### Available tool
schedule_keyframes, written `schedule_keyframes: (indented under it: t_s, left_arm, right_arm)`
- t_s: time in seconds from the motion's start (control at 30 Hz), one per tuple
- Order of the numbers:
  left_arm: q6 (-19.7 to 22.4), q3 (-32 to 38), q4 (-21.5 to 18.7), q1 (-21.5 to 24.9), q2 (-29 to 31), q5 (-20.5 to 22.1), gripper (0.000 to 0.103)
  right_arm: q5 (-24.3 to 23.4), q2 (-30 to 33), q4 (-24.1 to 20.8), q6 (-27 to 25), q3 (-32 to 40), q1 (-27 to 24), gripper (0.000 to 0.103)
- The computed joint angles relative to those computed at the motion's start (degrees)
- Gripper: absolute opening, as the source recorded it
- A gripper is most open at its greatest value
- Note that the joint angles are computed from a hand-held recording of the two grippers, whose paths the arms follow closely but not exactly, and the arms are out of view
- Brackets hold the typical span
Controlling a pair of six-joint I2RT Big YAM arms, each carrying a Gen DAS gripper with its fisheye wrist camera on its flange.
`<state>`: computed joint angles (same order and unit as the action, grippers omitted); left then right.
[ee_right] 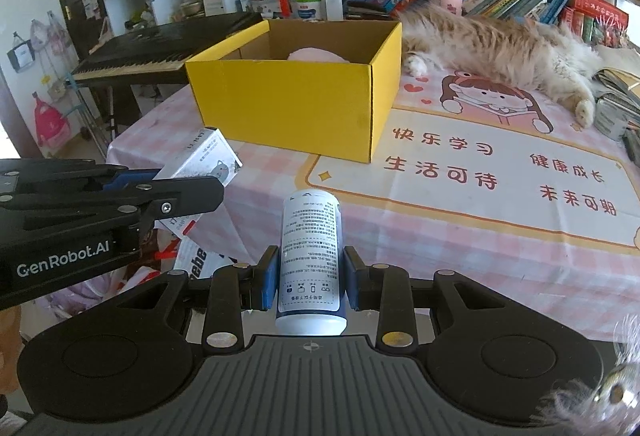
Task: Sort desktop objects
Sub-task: 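Carry the spray bottle and small box over the open yellow box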
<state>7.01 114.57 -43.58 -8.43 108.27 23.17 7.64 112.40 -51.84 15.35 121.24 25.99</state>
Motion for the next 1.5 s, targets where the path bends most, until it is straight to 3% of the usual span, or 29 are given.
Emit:
schedule_keyframes:
  t_s: [0.53, 0.87, 1.5]
  left_arm:
    - [2.8, 1.1, -0.6, -0.1, 0.6, 3.5, 0.013]
    - [1.6, 1.0, 0.4, 0.5, 0.7, 3.6, 0.013]
    - [-3.4, 0.6, 1.0, 2.5, 0.4, -1.6, 0.013]
  right_arm:
    - [2.6, -1.7, 0.5, 1.5, -2.2, 0.5, 0.03]
    - [3.1, -0.9, -0.2, 0.6, -0.5, 0.8, 0.03]
    - [-3.2, 7.8, -6.2, -4.0, 13.7, 1.3, 0.03]
